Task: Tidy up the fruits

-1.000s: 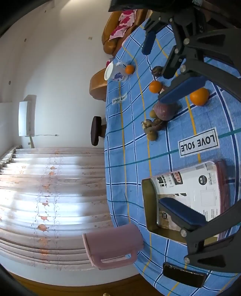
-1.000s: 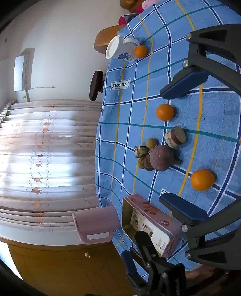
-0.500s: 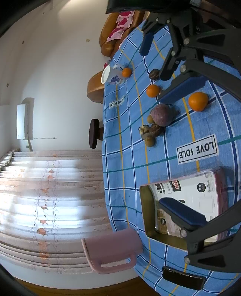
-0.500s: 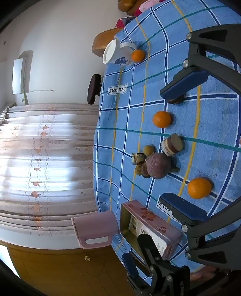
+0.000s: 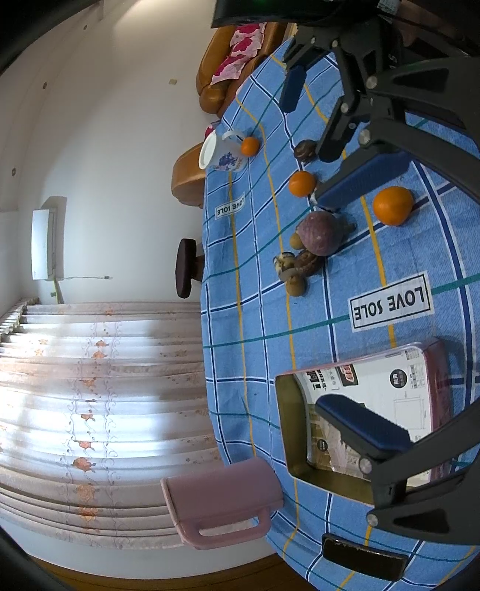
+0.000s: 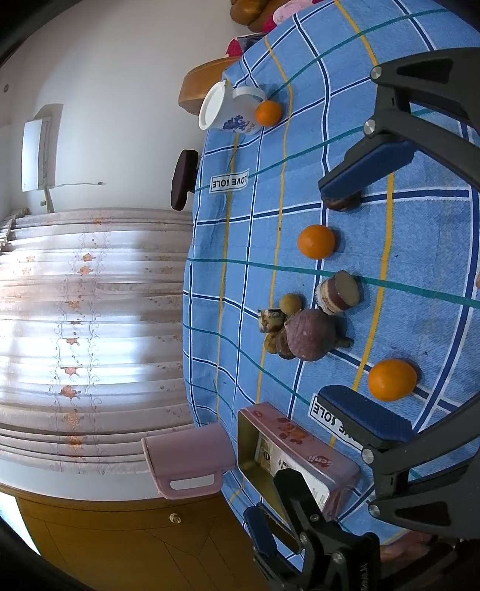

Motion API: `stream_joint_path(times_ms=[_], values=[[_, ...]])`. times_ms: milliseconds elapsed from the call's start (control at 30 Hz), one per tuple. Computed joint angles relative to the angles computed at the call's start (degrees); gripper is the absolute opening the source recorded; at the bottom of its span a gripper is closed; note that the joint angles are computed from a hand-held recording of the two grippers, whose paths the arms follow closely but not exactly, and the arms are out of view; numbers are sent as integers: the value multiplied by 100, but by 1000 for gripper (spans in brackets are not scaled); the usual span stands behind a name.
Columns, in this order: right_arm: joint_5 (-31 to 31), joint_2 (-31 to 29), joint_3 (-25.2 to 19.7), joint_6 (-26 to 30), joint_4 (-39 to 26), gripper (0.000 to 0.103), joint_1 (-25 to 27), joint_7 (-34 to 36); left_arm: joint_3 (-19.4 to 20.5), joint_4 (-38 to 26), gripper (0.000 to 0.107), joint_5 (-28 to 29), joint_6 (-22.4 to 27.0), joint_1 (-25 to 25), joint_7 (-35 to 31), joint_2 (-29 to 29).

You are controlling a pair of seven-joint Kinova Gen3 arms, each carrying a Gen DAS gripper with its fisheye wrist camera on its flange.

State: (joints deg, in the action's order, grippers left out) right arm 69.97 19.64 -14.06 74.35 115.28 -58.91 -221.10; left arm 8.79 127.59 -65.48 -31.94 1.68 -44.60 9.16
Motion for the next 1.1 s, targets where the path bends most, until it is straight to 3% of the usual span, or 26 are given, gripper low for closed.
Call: stream_joint_path(times_ms=[1100], values=[[-34,17,-10,2,44,102,-33,-121,60,67,103,74,48,52,-90,32]])
